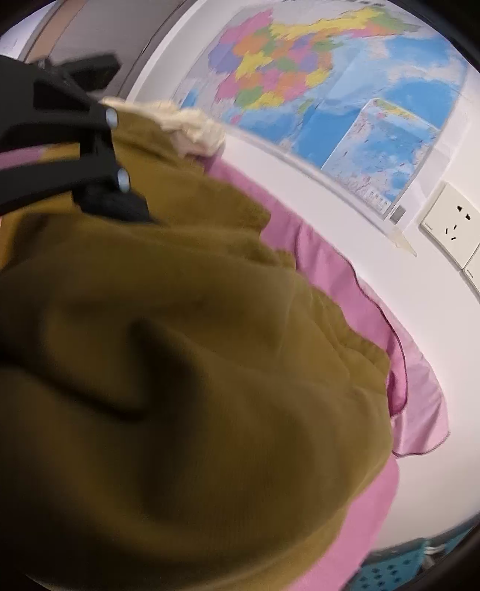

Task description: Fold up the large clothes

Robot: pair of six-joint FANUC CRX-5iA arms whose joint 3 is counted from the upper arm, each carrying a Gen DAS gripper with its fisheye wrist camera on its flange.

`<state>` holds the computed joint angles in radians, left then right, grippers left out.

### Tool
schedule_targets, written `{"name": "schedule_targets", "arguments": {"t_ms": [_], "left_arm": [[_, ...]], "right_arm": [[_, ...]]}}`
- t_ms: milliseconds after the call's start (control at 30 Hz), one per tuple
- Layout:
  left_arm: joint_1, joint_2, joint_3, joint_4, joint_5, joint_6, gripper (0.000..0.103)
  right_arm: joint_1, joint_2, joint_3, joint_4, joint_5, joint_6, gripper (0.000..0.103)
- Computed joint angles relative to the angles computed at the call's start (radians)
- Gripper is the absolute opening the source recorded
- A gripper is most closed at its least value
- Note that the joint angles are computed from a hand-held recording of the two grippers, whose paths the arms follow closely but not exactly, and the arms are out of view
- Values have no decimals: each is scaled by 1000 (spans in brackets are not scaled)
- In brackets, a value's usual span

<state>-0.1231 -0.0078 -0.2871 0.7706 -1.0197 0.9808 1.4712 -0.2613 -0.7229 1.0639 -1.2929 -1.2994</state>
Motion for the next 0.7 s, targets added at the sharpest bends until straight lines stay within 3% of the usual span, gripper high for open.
{"name": "schedule_targets", "arguments": {"t_ms": [233,400,433,567,633,667,700], "left_arm": [[2,-8,3,2,1,-49,64],[1,-13,12,2,4,-76,55],[2,-13,13,5,3,-83,55],[1,9,44,-5,-11,-82,51],[2,14,55,-4,-22,-95,45],[6,12,56,1,-26,-111,43],[7,13,64,11,-35,-131,37]], "right_arm": [[14,-13,-18,29,-3,-30,40],[18,-29,-40,92,1,-62,34],[13,-40,-55,115,14,-83,35],[-42,-94,-127,219,135,-140,62],[-37,-82,-100,175,120,-103,54],[-24,-72,-74,132,93,-56,34],[-21,-75,-73,138,86,-58,29]]}}
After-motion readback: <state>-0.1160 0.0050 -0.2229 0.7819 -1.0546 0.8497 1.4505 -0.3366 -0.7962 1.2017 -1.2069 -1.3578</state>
